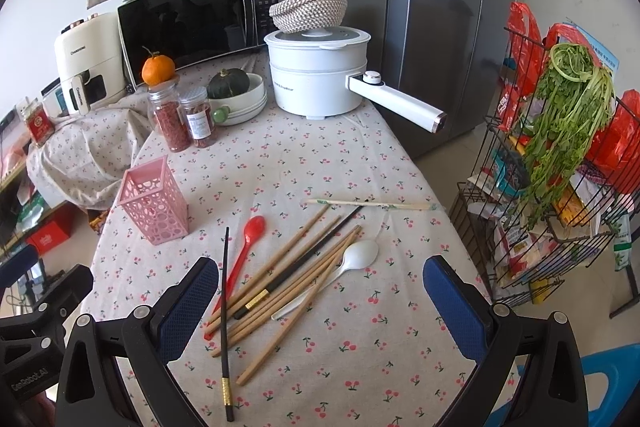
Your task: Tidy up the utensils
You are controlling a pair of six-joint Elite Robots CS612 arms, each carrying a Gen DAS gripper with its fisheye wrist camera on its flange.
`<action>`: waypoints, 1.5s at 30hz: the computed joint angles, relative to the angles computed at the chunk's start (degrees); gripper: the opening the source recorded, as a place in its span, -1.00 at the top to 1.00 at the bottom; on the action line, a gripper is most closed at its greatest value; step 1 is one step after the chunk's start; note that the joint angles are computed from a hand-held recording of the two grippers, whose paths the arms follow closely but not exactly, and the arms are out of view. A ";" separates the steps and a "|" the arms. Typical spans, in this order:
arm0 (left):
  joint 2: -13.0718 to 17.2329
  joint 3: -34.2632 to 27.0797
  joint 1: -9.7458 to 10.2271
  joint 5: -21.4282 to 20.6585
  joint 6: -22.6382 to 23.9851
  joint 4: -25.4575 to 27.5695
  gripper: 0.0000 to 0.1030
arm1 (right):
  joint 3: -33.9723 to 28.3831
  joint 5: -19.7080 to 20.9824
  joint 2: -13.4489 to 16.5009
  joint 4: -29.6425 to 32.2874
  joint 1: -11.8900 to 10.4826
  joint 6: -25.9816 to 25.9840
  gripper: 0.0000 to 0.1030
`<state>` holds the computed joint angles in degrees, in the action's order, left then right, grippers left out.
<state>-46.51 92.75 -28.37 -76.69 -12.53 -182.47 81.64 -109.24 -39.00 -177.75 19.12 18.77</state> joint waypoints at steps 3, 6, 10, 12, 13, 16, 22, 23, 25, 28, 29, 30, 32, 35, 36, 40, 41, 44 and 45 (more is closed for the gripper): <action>0.76 -1.63 0.59 -3.82 0.44 1.96 -0.98 | -1.32 1.16 0.24 4.30 -0.76 0.18 -1.00; 1.53 -3.59 1.32 -9.09 1.46 5.08 -0.98 | -2.06 6.46 0.18 8.84 -2.44 2.73 -1.00; 3.61 -8.14 2.64 -20.27 -1.10 11.66 -0.98 | -3.20 13.52 0.27 14.56 -4.73 5.55 -1.00; 4.69 -10.41 2.87 -23.17 -2.61 16.32 -0.97 | -3.80 16.59 0.38 17.21 -5.54 4.91 -1.00; 5.28 -11.62 2.92 -24.55 -2.71 18.95 -0.89 | -4.04 17.69 0.47 18.26 -5.85 4.52 -1.00; 7.24 -15.53 2.89 -26.57 -2.59 27.86 -0.55 | -4.62 18.78 0.86 20.34 -6.39 3.92 -1.00; 10.40 -20.10 3.07 -27.89 -3.97 36.47 -0.07 | -4.05 22.48 0.90 20.30 -7.58 4.67 -0.99; 10.71 -20.51 3.11 -27.96 -4.46 36.89 -0.05 | -4.03 22.67 0.93 20.22 -7.70 4.85 -0.99; 11.38 -21.29 3.19 -28.12 -5.12 37.13 0.07 | -4.03 23.29 0.99 20.22 -7.95 5.27 -0.99; 12.23 -22.45 3.25 -28.53 -5.42 37.60 0.33 | -4.25 24.19 1.21 20.70 -8.26 5.86 -0.98; 12.31 -22.62 3.22 -28.52 -5.35 37.85 0.39 | -4.42 24.37 1.34 20.95 -8.30 6.11 -0.98; 12.55 -22.98 3.21 -28.35 -5.08 38.23 0.53 | -4.59 24.63 1.47 21.19 -8.38 6.32 -0.98; 12.71 -23.20 3.07 -28.20 -4.61 38.51 0.79 | -4.91 25.05 1.75 21.56 -8.43 6.57 -0.98; 12.25 -22.50 2.94 -28.34 -3.80 37.36 0.82 | -5.54 25.06 2.23 22.38 -8.42 6.77 -0.98; 12.31 -22.51 2.99 -28.33 -3.22 36.83 0.83 | -5.77 25.02 2.39 22.79 -8.44 6.96 -0.98; 11.30 -21.19 3.12 -28.86 -1.49 34.10 0.88 | -6.31 25.78 2.90 23.28 -8.74 8.08 -0.97; 10.95 -20.68 3.11 -29.00 -1.20 33.17 0.88 | -6.28 26.14 2.97 23.11 -8.84 8.47 -0.96; 9.21 -18.24 3.31 -29.56 -0.54 29.99 0.88 | -6.34 27.04 3.22 22.82 -9.10 9.85 -0.89; 8.77 -17.57 3.35 -29.88 -0.63 28.85 0.88 | -6.40 27.44 3.33 22.74 -9.22 10.27 -0.85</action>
<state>-37.75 75.18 -25.03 -106.58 -13.17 -153.61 75.24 -81.80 -35.67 -155.01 9.91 29.04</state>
